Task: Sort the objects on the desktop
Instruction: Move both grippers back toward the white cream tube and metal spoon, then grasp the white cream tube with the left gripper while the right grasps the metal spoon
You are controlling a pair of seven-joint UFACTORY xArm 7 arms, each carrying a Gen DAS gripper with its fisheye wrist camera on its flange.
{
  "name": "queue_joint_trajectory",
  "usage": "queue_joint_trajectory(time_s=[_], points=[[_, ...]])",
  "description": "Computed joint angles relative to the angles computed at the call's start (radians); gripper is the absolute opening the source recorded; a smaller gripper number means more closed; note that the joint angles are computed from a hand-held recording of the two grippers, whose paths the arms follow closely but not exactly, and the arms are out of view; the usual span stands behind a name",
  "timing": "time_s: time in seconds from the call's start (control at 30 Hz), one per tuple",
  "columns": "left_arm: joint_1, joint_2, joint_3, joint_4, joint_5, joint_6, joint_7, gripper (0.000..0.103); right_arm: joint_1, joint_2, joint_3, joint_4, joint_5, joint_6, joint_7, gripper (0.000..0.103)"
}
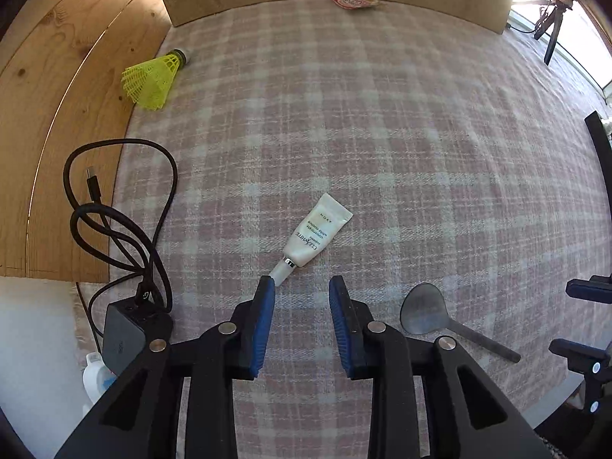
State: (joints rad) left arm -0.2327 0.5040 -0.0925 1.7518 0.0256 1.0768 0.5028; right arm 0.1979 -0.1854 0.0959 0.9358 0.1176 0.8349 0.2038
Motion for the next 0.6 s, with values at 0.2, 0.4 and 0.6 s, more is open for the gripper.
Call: queue_joint_trajectory(time_s=[0.2,0.4,0.6], points=[[-0.001,0.074,-0.007,0.068,0.0,0.032,0.063,0.03,0.011,0.143,0.012,0.089,-0.002,-0.01,0.037,0.039],[0.01,0.086,-0.017,0.074,-0.035,0.035,0.112,0.029,0.02,0.219,0.016,0.147,-0.012,-0.017,0.053,0.038],[0.02,0.049,-0.024,-0.001,-0.064,-0.01,0.149,0.022,0.028,0.259,0.017,0.175,-0.033,-0.031,0.069,0.036]])
